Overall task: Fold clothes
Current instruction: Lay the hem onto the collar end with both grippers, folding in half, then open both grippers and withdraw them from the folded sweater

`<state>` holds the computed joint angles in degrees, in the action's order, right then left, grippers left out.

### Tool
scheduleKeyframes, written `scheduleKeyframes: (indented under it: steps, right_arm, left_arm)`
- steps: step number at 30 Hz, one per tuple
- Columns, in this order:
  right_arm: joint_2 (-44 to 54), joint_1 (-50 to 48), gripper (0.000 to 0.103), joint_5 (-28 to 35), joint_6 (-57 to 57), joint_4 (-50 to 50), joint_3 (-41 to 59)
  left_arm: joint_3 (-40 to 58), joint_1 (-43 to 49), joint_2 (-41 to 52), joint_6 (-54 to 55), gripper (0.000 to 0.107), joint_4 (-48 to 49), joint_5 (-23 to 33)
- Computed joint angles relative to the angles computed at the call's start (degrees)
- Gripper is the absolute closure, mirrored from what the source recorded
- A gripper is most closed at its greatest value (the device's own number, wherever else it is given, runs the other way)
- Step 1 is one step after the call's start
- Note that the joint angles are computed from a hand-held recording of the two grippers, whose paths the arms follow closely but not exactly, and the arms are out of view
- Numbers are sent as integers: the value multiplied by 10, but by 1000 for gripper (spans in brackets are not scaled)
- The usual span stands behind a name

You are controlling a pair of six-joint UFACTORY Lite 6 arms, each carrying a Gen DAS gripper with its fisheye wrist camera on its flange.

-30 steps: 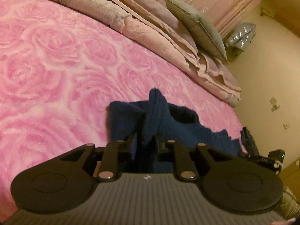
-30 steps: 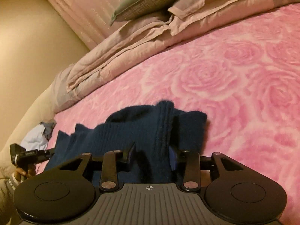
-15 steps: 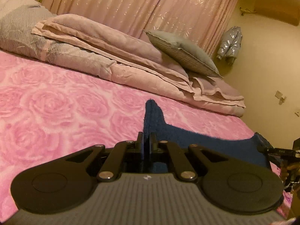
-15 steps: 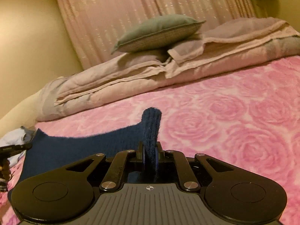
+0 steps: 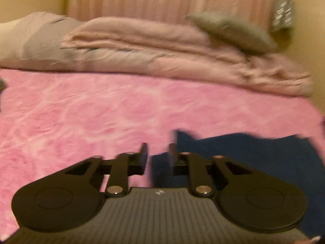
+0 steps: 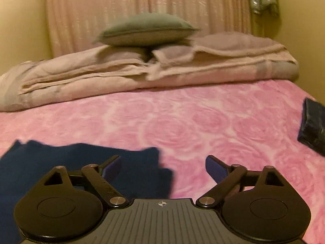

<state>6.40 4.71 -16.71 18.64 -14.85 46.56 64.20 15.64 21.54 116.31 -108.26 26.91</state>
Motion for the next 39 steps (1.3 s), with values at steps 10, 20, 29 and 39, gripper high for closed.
scheduleKeyframes:
  steps: [10,20,29,39]
  right_arm:
    - [104,231,38,-66,-414,472,-17]
    - [61,171,38,27,-311,366,39]
    - [348,171,38,52,-513,548,340]
    - [143,121,37,-2,-275,340,109]
  left_arm:
    - [-215,-204,-97,397,102,-338,-57]
    - [-106,-209,-82,132,104,-148,-101]
    - [212,-268,228,183,104,-232,-184]
    - [9,-176,49,291,104,-359,-120]
